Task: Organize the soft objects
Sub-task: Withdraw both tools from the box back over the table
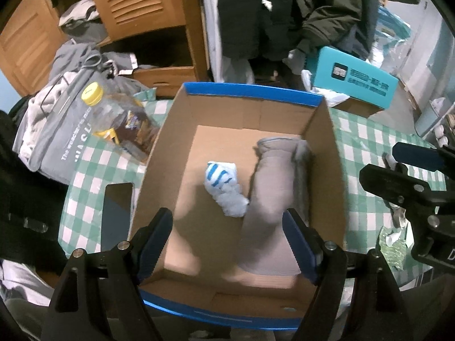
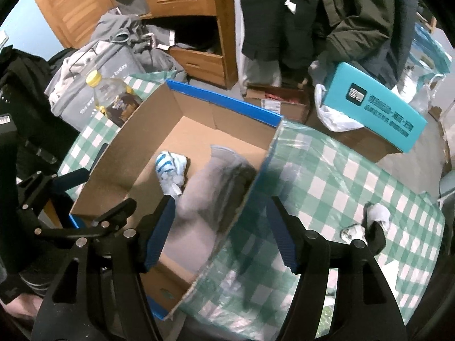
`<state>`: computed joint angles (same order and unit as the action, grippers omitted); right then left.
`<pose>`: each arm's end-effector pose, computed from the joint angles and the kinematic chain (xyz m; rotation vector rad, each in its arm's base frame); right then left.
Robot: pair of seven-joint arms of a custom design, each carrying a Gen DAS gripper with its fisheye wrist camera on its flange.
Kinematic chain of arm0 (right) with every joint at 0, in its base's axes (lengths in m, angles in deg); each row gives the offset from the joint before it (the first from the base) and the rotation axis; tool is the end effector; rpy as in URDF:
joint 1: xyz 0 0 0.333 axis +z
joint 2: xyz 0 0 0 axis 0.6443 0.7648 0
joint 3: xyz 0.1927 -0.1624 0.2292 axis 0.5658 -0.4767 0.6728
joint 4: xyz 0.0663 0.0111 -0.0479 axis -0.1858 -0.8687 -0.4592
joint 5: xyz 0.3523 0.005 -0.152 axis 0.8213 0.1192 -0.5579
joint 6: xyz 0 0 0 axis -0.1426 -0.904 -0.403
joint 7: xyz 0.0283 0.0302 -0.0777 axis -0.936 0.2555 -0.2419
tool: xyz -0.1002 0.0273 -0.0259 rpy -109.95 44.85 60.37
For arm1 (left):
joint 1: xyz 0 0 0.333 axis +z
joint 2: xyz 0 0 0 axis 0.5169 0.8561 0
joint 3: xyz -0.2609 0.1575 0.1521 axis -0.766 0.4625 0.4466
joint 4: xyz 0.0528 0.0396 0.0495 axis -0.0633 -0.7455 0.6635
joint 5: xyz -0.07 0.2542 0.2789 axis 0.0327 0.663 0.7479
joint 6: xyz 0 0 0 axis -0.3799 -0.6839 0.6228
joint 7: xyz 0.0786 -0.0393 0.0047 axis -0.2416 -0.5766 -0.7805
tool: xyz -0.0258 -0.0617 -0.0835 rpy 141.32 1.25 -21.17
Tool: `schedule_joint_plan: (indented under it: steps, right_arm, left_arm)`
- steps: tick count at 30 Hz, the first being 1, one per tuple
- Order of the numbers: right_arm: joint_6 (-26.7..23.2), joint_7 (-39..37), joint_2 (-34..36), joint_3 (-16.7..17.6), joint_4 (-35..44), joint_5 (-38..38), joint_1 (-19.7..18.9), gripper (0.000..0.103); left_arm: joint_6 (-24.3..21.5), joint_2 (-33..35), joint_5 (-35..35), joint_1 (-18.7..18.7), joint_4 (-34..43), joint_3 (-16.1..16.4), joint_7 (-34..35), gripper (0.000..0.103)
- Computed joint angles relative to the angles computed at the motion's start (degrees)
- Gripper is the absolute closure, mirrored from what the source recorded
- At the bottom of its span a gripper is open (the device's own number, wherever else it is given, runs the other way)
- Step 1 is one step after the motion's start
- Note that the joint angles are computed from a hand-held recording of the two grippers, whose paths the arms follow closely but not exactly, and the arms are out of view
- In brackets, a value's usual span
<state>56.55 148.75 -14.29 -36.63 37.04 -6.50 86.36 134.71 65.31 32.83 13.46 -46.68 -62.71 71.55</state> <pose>0.5162 0.5394 0.6309 -2.0524 1.7547 -0.2549 0.5111 -0.3098 0.6171 -1.7561 2.1762 -0.4134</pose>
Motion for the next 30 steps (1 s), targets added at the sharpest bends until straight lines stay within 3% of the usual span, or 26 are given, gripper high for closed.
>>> schedule_joint_plan:
  steps: [14, 24, 30]
  right_arm:
    - [7.1, 7.5, -16.6, 2.6, -25.2, -5.3, -3.5, 0.029]
    - [9.4, 12.7, -25.9, 6.0, -38.0, -7.7, -8.1, 0.029]
    - [10.4, 15.2, -31.1, 7.7, -45.2, -7.8, -11.2, 0.029]
  left_arm:
    - [-1.9, 3.6, 0.1, -3.4, 4.9, -1.7, 1.5, 0.021]
    - [-3.4, 6.2, 0.8, -6.3, 8.7, -2.7, 1.9, 0.021]
    - [-4.6, 8.3, 2.0, -8.6, 11.3, -3.2, 2.6, 0.015]
